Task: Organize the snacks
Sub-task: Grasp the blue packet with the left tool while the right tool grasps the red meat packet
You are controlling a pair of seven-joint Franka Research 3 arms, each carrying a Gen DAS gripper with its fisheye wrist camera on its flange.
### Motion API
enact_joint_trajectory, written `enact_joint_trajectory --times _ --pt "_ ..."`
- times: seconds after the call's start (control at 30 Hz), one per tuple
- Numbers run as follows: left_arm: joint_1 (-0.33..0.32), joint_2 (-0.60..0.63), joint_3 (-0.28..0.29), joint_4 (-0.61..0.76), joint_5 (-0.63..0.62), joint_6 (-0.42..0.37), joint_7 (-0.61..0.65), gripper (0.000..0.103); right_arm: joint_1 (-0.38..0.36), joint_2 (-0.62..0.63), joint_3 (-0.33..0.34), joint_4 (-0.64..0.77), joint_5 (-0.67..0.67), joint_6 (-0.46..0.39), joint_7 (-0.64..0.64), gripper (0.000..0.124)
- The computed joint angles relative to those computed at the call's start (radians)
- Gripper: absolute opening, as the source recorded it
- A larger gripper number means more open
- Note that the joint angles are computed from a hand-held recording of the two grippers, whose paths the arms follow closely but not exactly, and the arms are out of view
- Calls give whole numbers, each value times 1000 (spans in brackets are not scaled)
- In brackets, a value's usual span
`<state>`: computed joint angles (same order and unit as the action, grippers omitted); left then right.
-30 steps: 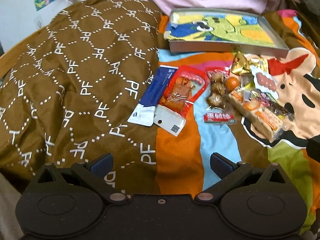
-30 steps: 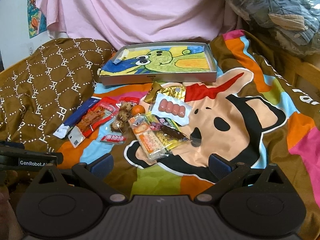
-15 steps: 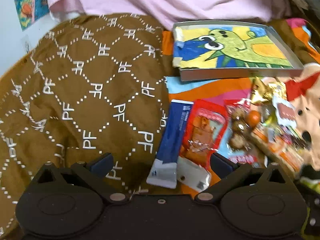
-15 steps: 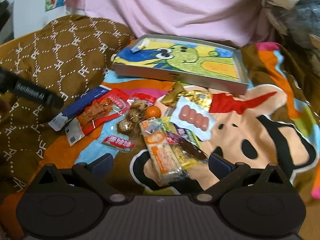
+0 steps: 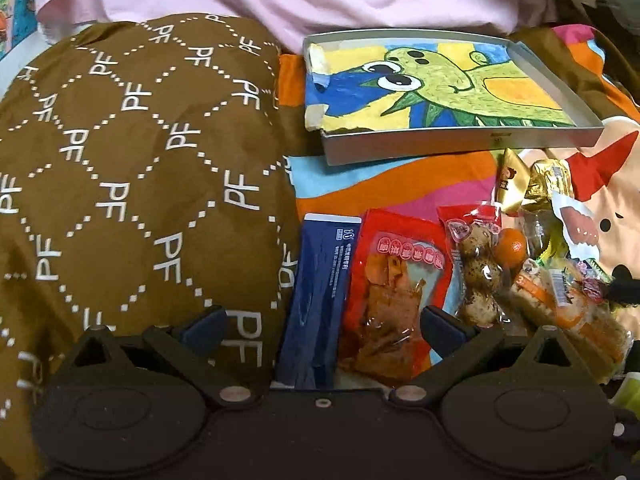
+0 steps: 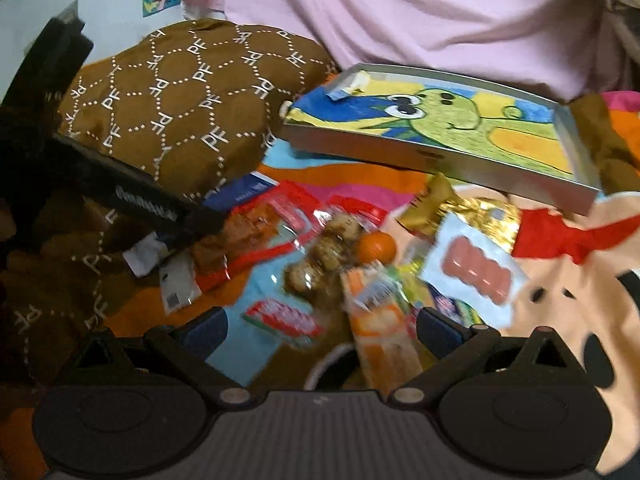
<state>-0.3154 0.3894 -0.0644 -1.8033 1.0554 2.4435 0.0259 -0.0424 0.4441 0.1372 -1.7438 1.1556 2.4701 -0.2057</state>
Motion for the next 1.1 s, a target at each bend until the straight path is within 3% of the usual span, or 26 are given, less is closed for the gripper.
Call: enact_joint_trajectory --times 0.27,0.53,0.8,1.1 --pt "52 -6 7 -36 -40 135 116 102 34 56 12 78 -82 -37 118 95" --pt "72 -28 16 -79 -54 206 204 95 46 93 19 124 -176 -133 232 87" --pt "93 -64 32 -128 -49 285 183 70 59 103 30 120 -219 -149 258 82" --pt "92 -65 44 -129 38 391 154 63 60 112 35 125 -224 -135 268 80"
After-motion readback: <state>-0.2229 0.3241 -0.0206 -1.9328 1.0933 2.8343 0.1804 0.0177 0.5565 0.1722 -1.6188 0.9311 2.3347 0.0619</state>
